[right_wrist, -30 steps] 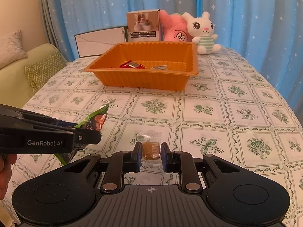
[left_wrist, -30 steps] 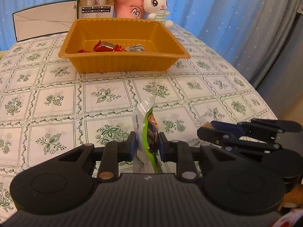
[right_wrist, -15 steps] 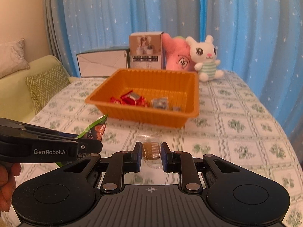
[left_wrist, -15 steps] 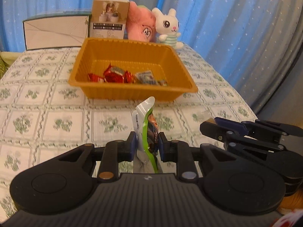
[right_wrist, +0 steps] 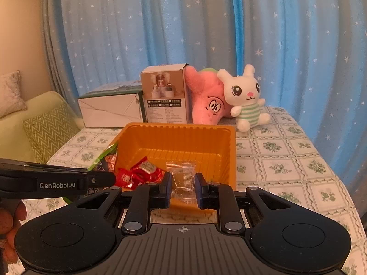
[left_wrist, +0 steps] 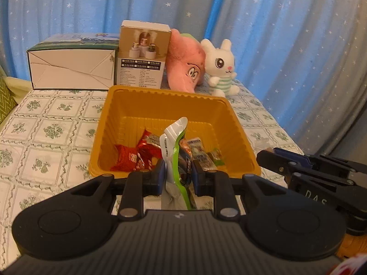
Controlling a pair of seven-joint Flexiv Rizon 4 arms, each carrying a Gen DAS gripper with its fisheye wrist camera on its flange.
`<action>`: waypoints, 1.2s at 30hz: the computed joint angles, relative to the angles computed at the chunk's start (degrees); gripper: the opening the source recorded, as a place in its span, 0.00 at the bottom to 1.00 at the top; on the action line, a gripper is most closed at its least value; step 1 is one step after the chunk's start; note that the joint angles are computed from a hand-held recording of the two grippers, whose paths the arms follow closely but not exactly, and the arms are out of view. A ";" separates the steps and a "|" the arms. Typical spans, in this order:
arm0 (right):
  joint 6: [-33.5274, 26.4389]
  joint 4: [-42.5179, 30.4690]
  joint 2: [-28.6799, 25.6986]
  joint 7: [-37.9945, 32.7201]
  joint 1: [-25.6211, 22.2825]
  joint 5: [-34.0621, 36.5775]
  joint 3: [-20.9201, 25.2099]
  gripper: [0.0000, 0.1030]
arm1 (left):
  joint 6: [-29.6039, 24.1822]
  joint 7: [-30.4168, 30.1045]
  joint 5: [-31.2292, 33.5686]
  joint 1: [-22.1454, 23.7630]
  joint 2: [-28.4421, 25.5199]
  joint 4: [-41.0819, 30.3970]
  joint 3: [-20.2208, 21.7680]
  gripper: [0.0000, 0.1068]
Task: Organize snacks
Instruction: 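Carry both held snacks over the orange tray and lower them inside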
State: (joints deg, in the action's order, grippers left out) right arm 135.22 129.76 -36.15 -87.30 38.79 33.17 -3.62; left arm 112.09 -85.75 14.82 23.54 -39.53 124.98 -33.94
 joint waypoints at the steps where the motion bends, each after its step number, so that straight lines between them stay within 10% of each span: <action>1: -0.71 -0.78 -0.21 -0.01 -0.31 -0.34 -0.33 0.21 | -0.27 0.07 -0.30 -0.33 -0.28 -0.77 0.20 0.20; 36: -10.30 -10.87 -7.15 9.85 -3.82 -9.19 -6.84 0.21 | -5.34 7.97 -7.54 -3.88 -9.95 -14.27 -1.96 0.20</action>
